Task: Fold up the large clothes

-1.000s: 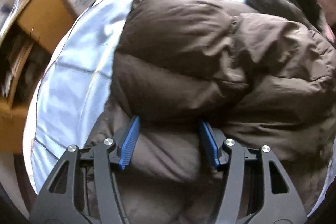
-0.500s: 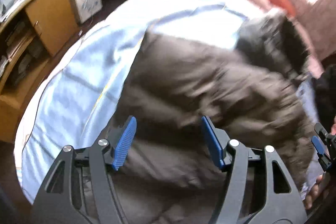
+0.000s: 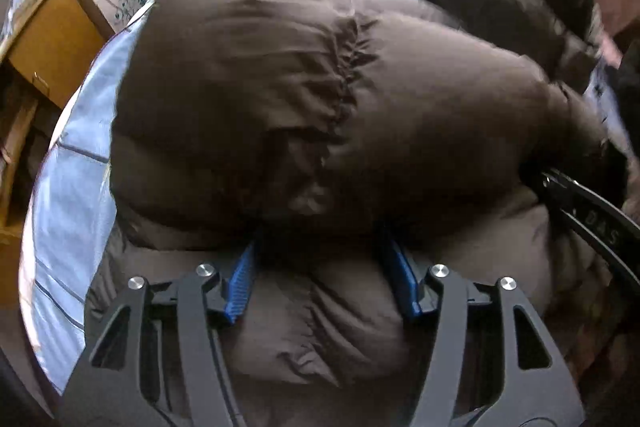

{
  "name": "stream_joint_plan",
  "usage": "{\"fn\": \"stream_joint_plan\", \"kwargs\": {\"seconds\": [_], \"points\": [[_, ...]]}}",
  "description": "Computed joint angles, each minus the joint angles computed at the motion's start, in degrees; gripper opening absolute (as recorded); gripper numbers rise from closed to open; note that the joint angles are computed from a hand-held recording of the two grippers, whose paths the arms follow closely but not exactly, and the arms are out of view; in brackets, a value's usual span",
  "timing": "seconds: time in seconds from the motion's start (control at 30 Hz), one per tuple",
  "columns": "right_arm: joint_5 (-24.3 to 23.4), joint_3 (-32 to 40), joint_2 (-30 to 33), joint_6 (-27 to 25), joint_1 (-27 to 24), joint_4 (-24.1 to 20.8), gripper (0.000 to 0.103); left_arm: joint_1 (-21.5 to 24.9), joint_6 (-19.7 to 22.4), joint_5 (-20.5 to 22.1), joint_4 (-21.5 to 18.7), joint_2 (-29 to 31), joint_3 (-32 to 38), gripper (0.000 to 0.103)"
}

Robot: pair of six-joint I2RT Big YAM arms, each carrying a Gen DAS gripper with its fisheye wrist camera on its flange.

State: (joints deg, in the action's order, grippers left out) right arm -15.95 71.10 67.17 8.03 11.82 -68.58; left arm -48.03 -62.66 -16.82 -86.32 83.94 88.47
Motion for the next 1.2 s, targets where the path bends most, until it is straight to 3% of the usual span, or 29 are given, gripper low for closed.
{"fn": "stream_joint_plan", "kwargs": {"seconds": [0.13,0.23,0.33,0.4,0.43,0.5,0.57,0.6,0.63,0.7,0.73,0.77,0.83,0.93,1.03,1.13,1.2], "points": [[4.38,-0.49,-0.14,-4.02,1.84,-0.61,0.030,-0.48,-0.04,-0.27,-3.59,2.47,3.11,0.058],[0.71,-0.40,-4.87,-6.41,-1.14,0.07,0.030,-1.11,-0.18,-1.68,0.72,-0.16,3.53,0.057],[3.64,-2.41,-11.20,-9.47,-4.55,3.10,0.030,-2.97,0.76,-5.85,2.81,-1.29,4.69,0.061],[3.86,-3.78,-12.17,-8.81,-8.35,2.30,0.030,-3.22,1.40,-4.51,2.04,-0.10,5.48,0.062],[3.84,-4.32,-9.96,-8.93,-10.20,-0.37,0.031,-2.97,1.20,-2.59,0.58,1.25,6.04,0.064],[3.49,-5.32,-6.80,-11.31,-10.75,-3.77,0.031,-1.99,0.41,4.31,-0.58,3.23,5.51,0.066],[4.44,-5.49,-7.42,-13.92,-10.04,-3.42,0.034,-2.43,-1.44,3.13,-1.87,3.85,7.36,0.063],[4.44,-4.11,-7.17,-14.82,-9.76,-4.96,0.038,-2.49,-1.42,2.14,-2.09,4.23,9.09,0.064],[1.11,-1.76,-7.09,-15.91,-10.92,-6.24,0.043,-2.99,-2.23,0.32,-1.96,4.24,10.69,0.068],[-2.45,1.55,-7.07,-15.55,-12.28,-4.94,0.082,-4.12,-2.89,-2.42,-0.11,3.86,12.91,0.080],[-2.63,3.90,-6.64,-14.52,-13.13,-2.78,0.090,-4.39,-2.80,-2.65,1.18,3.57,13.28,0.082],[-2.64,6.27,-5.48,-13.53,-13.75,-0.95,0.096,-4.88,-2.40,-2.73,2.67,3.51,13.93,0.082],[-1.92,13.26,0.03,-11.76,-14.09,0.39,0.096,-5.50,-1.32,-1.47,2.90,4.80,16.28,0.082],[4.82,24.20,10.30,-10.16,-13.11,1.28,0.096,-5.34,-1.22,3.47,4.31,4.11,14.99,0.082],[12.17,35.87,20.88,-8.79,-11.32,-0.63,0.096,-5.72,-1.28,6.80,0.32,5.77,16.89,0.082],[21.99,49.14,32.97,-9.22,-8.82,-4.28,0.096,-5.24,-1.41,7.26,-5.02,6.53,17.53,0.082],[27.52,55.25,38.99,-10.11,-7.83,-6.93,0.096,-3.85,-2.43,8.79,-4.94,5.35,15.36,0.082]]}}
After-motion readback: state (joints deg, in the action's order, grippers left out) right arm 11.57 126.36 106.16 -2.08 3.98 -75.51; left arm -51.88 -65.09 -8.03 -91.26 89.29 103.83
